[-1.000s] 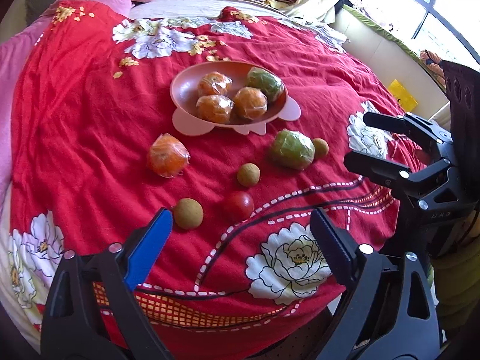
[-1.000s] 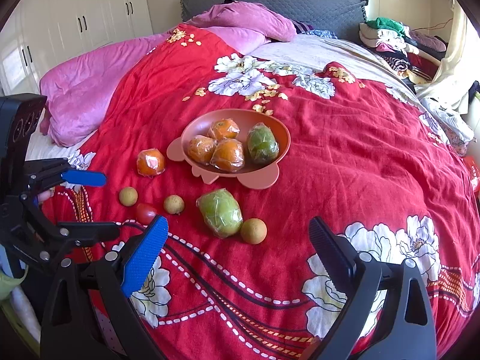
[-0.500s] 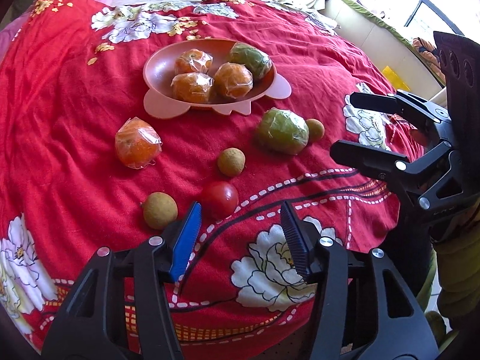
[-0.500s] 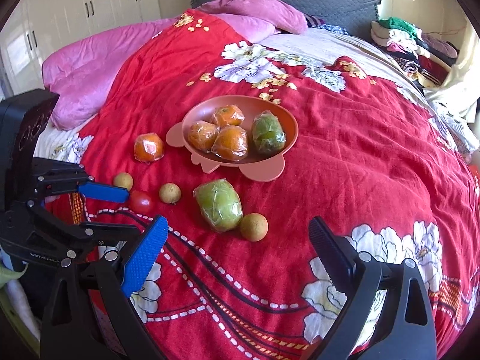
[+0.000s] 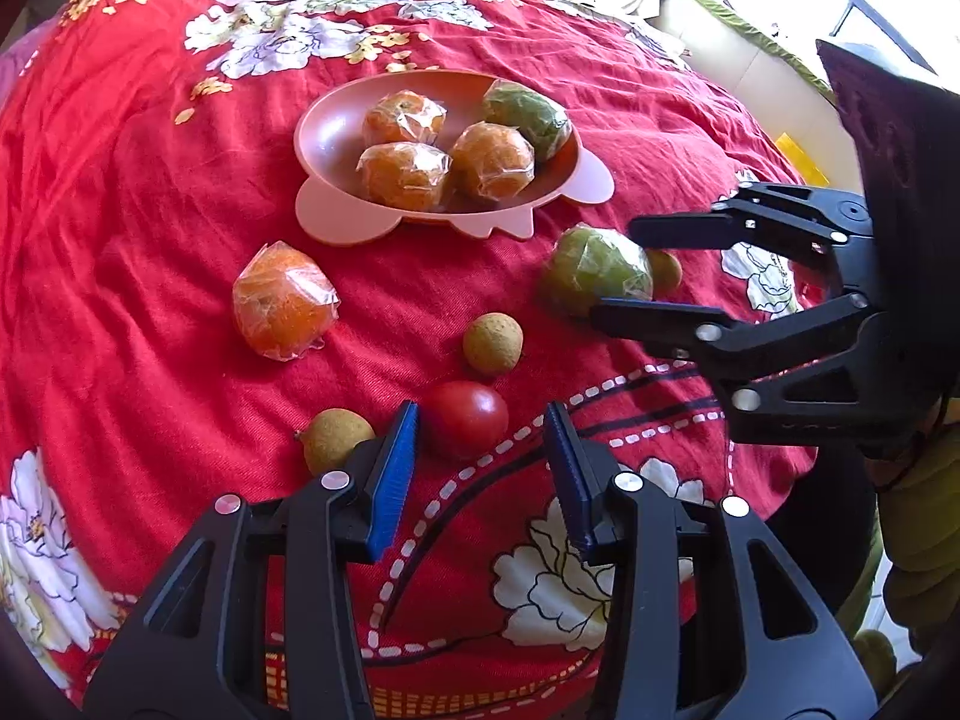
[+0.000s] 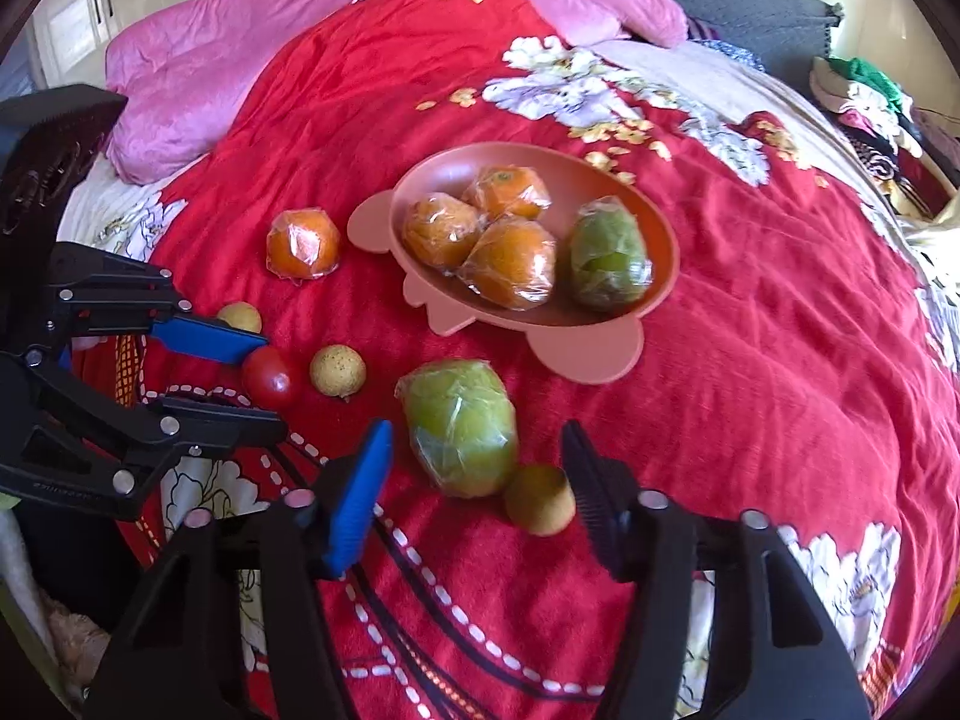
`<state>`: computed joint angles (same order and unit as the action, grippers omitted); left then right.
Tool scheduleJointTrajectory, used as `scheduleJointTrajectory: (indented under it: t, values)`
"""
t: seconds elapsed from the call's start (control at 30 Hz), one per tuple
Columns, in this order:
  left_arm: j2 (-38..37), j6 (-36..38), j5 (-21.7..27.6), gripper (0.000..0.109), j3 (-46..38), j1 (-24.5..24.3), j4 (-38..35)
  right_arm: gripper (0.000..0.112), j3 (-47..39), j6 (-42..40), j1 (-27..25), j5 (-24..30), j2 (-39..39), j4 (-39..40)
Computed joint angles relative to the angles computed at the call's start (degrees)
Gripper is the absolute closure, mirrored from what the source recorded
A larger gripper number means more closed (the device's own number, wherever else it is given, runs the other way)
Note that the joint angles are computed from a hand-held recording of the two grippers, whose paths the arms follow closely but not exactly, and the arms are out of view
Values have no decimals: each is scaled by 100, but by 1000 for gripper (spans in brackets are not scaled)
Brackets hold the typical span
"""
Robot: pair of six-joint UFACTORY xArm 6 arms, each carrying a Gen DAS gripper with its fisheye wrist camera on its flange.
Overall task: Organize fruits
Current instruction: 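Grasp the large green wrapped fruit with the right gripper while the left grasps the red tomato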
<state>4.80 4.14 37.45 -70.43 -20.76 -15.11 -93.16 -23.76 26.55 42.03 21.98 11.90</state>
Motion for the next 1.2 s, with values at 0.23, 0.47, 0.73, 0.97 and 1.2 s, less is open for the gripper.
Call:
scheduleJointTrajectory:
  t: [0.23, 0.47, 0.73, 0.97, 1.2]
  values:
    - [160, 32, 44, 77, -153, -20, 41, 71, -442, -114, 62, 277, 391, -66]
    - [224, -35, 22, 86, -172, -22, 226, 75, -442, -65, -3, 229, 363, 299]
    - [196, 55, 1, 86, -162, 17, -5, 75, -22, -158, -32, -55, -55, 834]
    - [-14, 288, -65, 86, -159, 86, -461, 75, 133, -117, -90, -250, -279, 1103]
    - [27, 172, -121, 86, -427, 236, -338, 75, -54, -35, -135, -345, -231, 1132]
